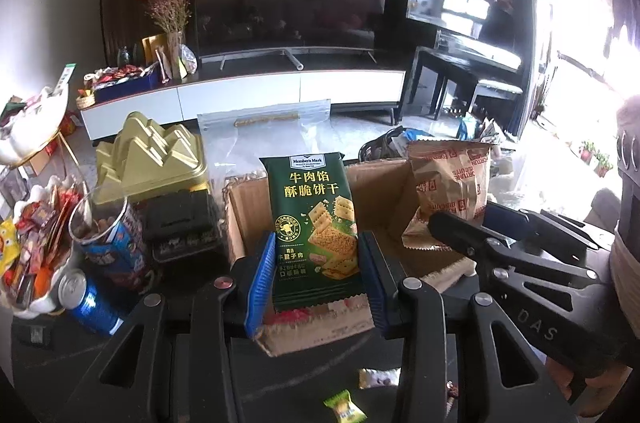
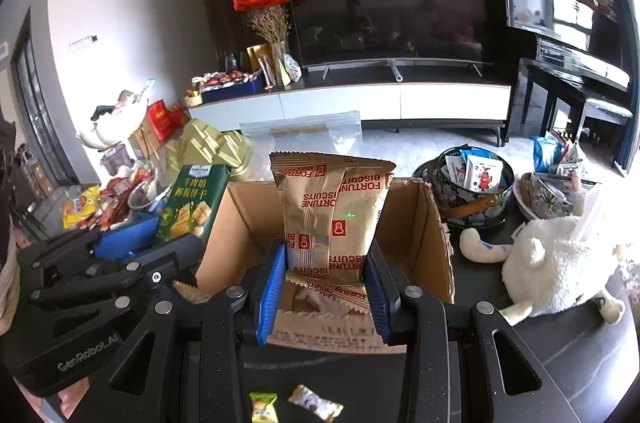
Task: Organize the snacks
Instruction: 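Open both grippers to drop the snacks into the box, then move both grippers back toward the candies on the table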
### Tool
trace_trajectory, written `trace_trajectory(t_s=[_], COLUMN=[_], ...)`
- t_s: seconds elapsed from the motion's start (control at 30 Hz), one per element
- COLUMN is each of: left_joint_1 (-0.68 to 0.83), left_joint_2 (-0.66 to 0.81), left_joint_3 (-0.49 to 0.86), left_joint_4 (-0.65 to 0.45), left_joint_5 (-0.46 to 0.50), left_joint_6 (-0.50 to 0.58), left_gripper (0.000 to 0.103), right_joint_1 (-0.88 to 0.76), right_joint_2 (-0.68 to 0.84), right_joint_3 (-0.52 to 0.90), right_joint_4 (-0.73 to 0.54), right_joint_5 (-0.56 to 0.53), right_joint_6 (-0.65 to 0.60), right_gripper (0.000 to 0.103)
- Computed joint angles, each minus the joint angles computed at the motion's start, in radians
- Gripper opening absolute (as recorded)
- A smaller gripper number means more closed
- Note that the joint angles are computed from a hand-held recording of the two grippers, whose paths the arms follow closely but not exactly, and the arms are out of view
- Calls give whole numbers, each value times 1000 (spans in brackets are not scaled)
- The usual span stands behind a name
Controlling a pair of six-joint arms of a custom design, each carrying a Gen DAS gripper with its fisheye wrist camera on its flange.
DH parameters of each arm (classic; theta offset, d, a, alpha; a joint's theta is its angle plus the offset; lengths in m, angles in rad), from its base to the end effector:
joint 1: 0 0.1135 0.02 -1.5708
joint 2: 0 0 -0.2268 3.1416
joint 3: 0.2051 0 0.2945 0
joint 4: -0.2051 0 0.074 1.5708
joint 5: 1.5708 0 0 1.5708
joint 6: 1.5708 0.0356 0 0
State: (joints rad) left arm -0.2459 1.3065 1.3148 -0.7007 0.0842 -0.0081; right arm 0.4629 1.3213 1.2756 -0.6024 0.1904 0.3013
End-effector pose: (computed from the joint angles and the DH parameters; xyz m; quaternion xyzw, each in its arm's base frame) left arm 0.3221 -0.0839 0.3249 0.1250 0.8958 -0.0916 0.4166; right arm 0.3087 0.1465 0.3142 -0.0298 0.8919 0.0863 0.4429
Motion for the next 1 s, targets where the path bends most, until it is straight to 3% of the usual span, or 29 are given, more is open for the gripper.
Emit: trace_trajectory(t_s=[0.1,0.17,0.47,1.0], left_joint_1=[-8,-9,1,-60], left_joint_2=[31,10,-177,-499], left_joint_3=[17,-3,-126,-287], left_joint_4=[9,23,-24,-180], left_joint_5=[-34,-53,-70,-156], left_joint_6=[7,-1,-30,-47], left_gripper=[47,54,62,64], right_joint_1=[-14,-18,39,190], right_joint_2=[28,33,-95,-358], right_joint_3=[10,11,-102,-267], right_joint_4=[14,15,8,-98], right_joint_5=[4,22,58,122], right_joint_6=[-13,-9,14,107], right_gripper=[41,60,61,61])
